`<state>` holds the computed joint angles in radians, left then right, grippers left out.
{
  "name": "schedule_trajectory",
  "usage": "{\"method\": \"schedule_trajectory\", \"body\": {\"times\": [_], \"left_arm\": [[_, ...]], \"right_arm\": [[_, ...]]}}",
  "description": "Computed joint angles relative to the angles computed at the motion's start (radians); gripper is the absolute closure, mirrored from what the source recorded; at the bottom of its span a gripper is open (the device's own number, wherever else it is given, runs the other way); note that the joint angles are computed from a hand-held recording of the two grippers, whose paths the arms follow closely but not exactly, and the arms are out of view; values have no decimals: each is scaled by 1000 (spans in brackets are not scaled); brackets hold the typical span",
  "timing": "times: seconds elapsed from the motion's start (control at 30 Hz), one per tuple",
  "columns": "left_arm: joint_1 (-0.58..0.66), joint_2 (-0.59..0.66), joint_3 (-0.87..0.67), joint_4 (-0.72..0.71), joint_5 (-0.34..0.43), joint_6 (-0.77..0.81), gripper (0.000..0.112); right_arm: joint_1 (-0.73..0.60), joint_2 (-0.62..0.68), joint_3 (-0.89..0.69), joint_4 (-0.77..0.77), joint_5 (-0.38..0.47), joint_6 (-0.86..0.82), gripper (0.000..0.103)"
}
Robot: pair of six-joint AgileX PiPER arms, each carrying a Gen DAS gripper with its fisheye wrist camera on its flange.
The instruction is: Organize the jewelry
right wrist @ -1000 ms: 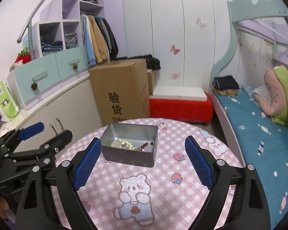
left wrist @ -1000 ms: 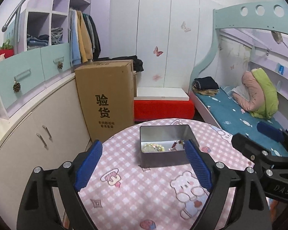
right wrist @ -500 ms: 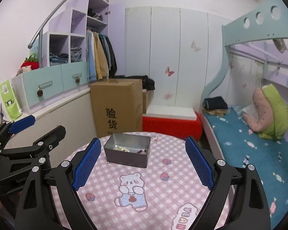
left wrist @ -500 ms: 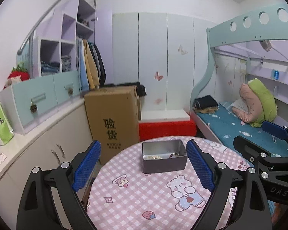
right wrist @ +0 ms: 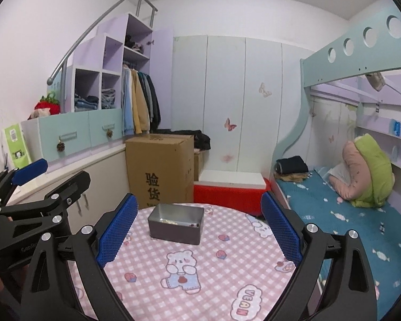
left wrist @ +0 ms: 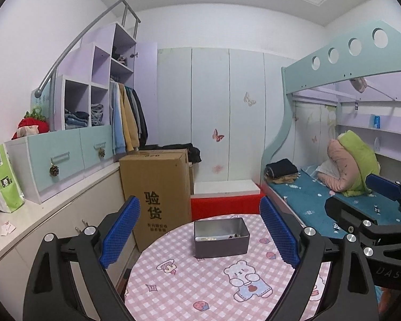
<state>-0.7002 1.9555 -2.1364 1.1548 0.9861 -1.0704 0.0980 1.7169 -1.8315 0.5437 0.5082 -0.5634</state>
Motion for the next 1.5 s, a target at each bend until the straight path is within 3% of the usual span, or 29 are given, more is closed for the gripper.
{"method": "schedule_trajectory", "body": {"times": [0.27, 0.93, 1.5], "left_arm": [[-24, -26, 54, 63, -16, -55, 24], [-34, -5, 40, 87, 8, -57, 22], [-15, -8, 46, 51, -17, -45, 22]], "right_arm": [[-3, -54, 80, 15, -72, -33, 13], [-3, -52, 93, 13, -71, -31, 13], [1, -36, 79, 0, -64, -16, 13]]}}
